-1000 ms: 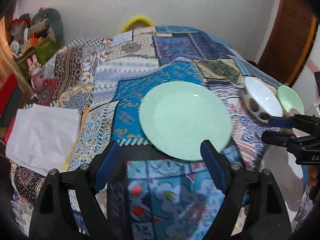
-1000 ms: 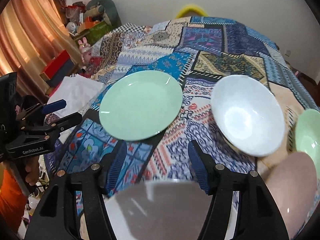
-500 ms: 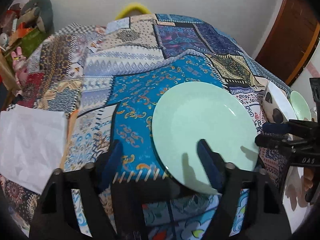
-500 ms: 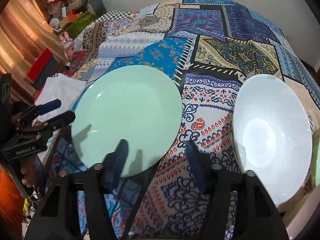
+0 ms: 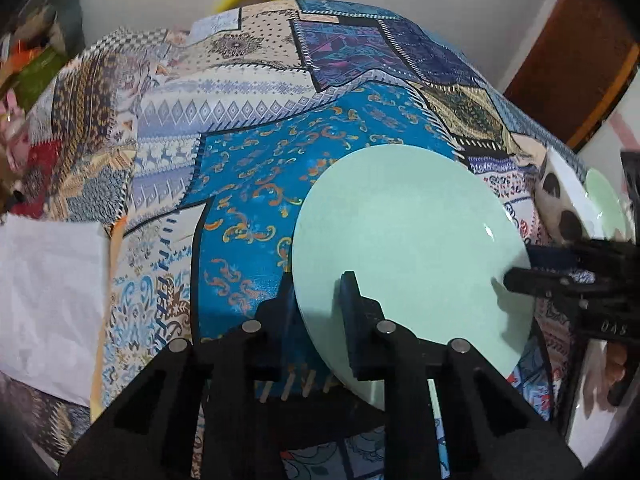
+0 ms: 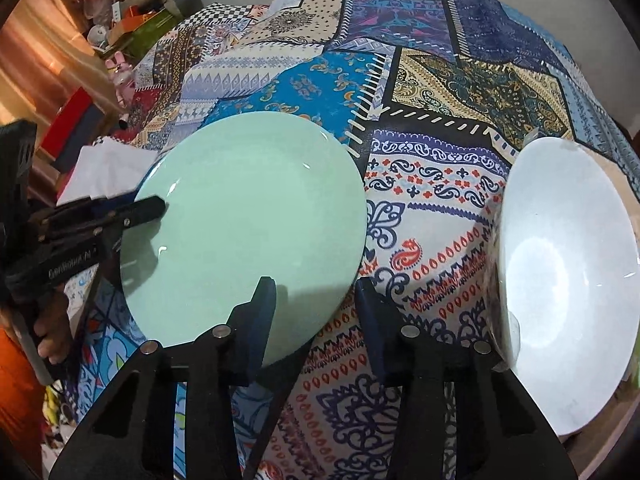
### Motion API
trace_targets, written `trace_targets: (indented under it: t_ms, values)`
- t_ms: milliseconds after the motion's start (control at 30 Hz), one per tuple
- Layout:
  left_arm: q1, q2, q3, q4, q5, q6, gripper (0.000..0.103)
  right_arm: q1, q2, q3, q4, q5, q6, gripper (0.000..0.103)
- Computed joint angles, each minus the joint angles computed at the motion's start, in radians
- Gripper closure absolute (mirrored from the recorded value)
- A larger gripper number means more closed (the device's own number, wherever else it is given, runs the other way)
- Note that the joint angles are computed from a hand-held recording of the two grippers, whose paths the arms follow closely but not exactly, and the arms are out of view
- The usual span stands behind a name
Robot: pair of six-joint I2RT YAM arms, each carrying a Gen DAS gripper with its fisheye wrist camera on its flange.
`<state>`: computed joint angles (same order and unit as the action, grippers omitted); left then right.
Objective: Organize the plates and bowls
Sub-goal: 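Close both tools on the mint green plate's rim and lift it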
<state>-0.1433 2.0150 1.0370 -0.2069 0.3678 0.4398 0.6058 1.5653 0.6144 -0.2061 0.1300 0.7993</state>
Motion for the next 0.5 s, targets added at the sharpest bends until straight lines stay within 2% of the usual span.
trace_targets:
  t_ms: [200,500]
  values:
    - [0.015,0.011,0.03,-0.058,0.018,0.008,0.082,-0.008,0.023,0.021,-0.011,-0.006,-0.001,0.065]
    - [0.065,-0.114,-0.112,-0.089,0.001,0.085,0.08,0.015,0.0,-0.001,0.009,-0.048,-0.023,0.065]
